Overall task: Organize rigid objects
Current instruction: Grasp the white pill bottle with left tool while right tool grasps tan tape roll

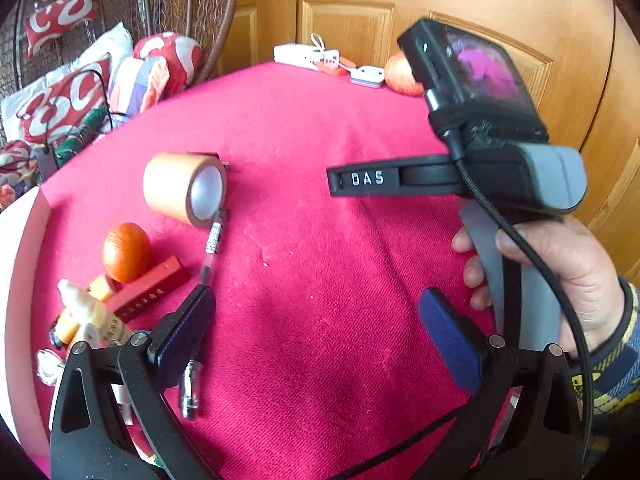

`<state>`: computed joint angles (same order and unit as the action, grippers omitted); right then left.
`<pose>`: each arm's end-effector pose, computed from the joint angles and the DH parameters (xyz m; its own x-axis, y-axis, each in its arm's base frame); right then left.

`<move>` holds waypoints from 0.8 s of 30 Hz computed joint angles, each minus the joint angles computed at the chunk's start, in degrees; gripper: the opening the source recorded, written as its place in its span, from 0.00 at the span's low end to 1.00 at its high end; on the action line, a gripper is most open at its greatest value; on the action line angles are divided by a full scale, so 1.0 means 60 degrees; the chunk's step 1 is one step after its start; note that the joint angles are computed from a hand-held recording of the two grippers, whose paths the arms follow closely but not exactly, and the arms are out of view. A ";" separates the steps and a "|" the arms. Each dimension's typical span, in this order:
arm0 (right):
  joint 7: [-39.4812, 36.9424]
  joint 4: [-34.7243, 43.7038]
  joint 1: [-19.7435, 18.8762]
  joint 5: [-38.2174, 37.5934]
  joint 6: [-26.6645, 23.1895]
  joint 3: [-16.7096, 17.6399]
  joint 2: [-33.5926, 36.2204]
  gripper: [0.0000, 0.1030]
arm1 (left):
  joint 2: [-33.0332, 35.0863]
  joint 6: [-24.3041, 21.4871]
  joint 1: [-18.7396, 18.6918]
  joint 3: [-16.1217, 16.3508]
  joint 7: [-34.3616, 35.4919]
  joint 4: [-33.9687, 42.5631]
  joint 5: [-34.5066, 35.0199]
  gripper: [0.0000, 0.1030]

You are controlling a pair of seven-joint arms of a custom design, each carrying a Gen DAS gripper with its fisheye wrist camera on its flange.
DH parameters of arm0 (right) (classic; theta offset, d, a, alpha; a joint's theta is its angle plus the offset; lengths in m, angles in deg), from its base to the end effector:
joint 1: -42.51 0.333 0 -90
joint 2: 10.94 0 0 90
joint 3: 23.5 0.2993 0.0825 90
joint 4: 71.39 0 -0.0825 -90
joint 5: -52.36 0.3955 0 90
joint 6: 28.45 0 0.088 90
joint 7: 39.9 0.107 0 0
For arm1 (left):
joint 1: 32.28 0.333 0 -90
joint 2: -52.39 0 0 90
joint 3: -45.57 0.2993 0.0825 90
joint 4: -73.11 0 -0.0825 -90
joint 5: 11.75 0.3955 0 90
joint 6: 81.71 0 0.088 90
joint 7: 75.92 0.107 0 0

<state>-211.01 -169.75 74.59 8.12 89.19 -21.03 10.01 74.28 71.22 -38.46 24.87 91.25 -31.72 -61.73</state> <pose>0.5676 0.3422 0.3648 -0.6876 -0.7247 0.0446 -0.5924 0.5244 -0.6116 0.6195 -0.2667 0.3560 -0.8775 -0.4771 0.0478 -0.3656 0.6013 -0.7104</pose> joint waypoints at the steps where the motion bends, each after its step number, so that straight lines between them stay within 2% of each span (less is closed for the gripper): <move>1: 0.0040 -0.0026 0.0002 -0.0019 0.0040 -0.0004 -0.0018 1.00 | -0.0150 -0.0052 0.0147 -0.0059 0.0095 -0.0048 -0.0251 1.00; 3: 0.0092 -0.0077 -0.0004 -0.0041 0.0105 -0.0005 -0.0054 1.00 | -0.0457 -0.0057 0.0506 -0.0241 0.0682 -0.0168 -0.1296 1.00; 4: 0.0117 -0.0102 -0.0002 -0.0061 0.0118 -0.0006 -0.0073 1.00 | -0.0606 -0.0515 0.0836 -0.0338 0.1081 -0.0172 -0.2135 1.00; 6: 0.0130 -0.0106 0.0008 -0.0084 0.0074 -0.0001 -0.0079 1.00 | -0.0951 -0.1884 0.1293 -0.0139 0.1088 -0.0087 -0.3068 1.00; 8: 0.0379 -0.0357 0.0030 -0.0246 0.0242 -0.0014 -0.0256 1.00 | -0.1532 -0.2459 0.1687 0.0029 0.2010 -0.0418 -0.4582 1.00; 11: 0.1815 -0.1561 0.0044 -0.1187 0.1378 -0.0055 -0.1104 1.00 | -0.2279 -0.2999 0.2030 0.0617 0.2825 -0.0744 -0.5984 1.00; 12: 0.2597 -0.2050 0.0046 -0.1869 0.1965 -0.0071 -0.1457 1.00 | -0.2465 -0.3237 0.2150 0.0873 0.3022 -0.0852 -0.6329 1.00; 14: 0.4191 -0.2711 0.0133 -0.3737 0.2423 0.0000 -0.2032 1.00 | -0.2803 -0.2867 0.2091 0.1237 0.3972 -0.1148 -0.6833 1.00; 15: 0.4867 -0.2899 0.0213 -0.4823 0.2296 0.0104 -0.2239 1.00 | -0.2868 -0.2624 0.2051 0.1431 0.4161 -0.1232 -0.6924 1.00; 17: 0.5862 -0.3129 0.0414 -0.6892 0.1473 0.0438 -0.2502 1.00 | -0.2580 -0.2157 0.1891 0.1798 0.3629 -0.1015 -0.6311 1.00; 19: 0.5761 -0.3086 0.0431 -0.7981 0.1061 0.0763 -0.2517 1.00 | -0.2239 -0.2037 0.1830 0.2048 0.2907 -0.0937 -0.5448 1.00; 21: 0.5222 -0.2892 0.0288 -0.8560 0.1709 0.0887 -0.2516 1.00 | -0.1833 -0.2295 0.1817 0.2140 0.1950 -0.0892 -0.4311 1.00; 23: 0.4875 -0.2668 -0.0020 -0.8470 0.3235 0.0876 -0.2467 1.00 | -0.1713 -0.2061 0.1792 0.2068 0.1941 -0.1199 -0.3745 1.00; 24: 0.4342 -0.2376 -0.0054 -0.8277 0.3507 0.0916 -0.2217 1.00 | -0.1684 -0.1955 0.1725 0.2011 0.1773 -0.1360 -0.3389 1.00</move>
<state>-184.96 -184.01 74.27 -41.54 110.23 -15.54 -3.30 64.18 59.50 -28.11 36.93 101.88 -39.88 -82.06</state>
